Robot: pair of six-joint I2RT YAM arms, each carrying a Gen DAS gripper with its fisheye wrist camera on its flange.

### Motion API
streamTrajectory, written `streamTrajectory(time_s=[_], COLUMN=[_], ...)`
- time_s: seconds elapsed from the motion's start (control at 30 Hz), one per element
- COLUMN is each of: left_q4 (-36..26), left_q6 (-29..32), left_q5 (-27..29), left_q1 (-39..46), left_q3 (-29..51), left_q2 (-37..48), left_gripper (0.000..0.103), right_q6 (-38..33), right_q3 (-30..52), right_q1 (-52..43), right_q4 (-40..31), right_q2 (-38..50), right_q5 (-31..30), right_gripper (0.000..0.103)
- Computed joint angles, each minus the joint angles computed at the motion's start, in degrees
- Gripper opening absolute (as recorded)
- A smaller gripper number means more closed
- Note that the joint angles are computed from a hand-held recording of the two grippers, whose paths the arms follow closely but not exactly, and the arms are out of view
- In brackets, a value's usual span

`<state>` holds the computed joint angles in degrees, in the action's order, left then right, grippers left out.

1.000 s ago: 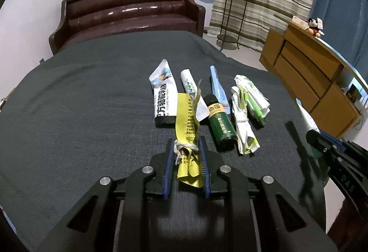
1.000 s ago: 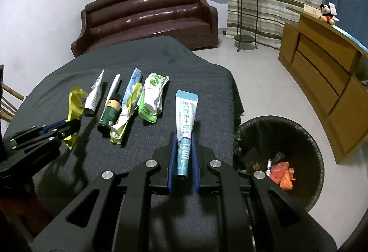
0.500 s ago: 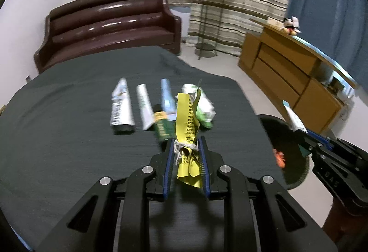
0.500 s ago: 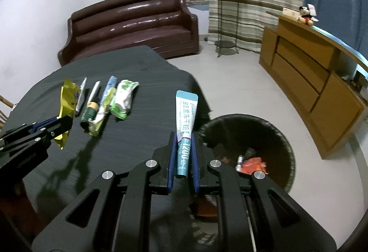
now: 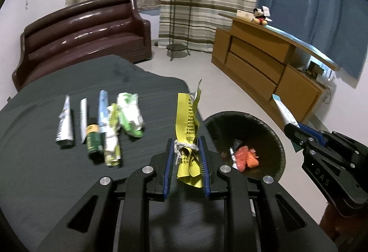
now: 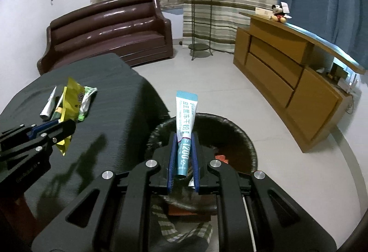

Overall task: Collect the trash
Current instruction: 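Carry the tube and yellow wrapper over the bin and open both tools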

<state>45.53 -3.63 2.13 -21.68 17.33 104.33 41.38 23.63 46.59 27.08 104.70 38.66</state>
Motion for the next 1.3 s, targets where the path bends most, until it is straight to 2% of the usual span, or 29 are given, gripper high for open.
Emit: streamTrajectory(time_s=[0.57, 1.3], left_q4=[-3.0, -10.1], left_q6=[-1.1, -1.8], left_q5=[-5.2, -9.0], left_q1=[-8.6, -13.3], left_q3=[8.3, 17.7], left_q2=[7.4, 12.6], left_gripper=[0.022, 0.022], right_q6=[-3.6, -8.7], right_q3=[-3.3, -5.7], right_q1=[-7.7, -18.3], right_q4=[9.6, 21.7], right_q2=[3.2, 8.8], right_q5=[-3.5, -10.7], right_gripper=[0.012, 0.013])
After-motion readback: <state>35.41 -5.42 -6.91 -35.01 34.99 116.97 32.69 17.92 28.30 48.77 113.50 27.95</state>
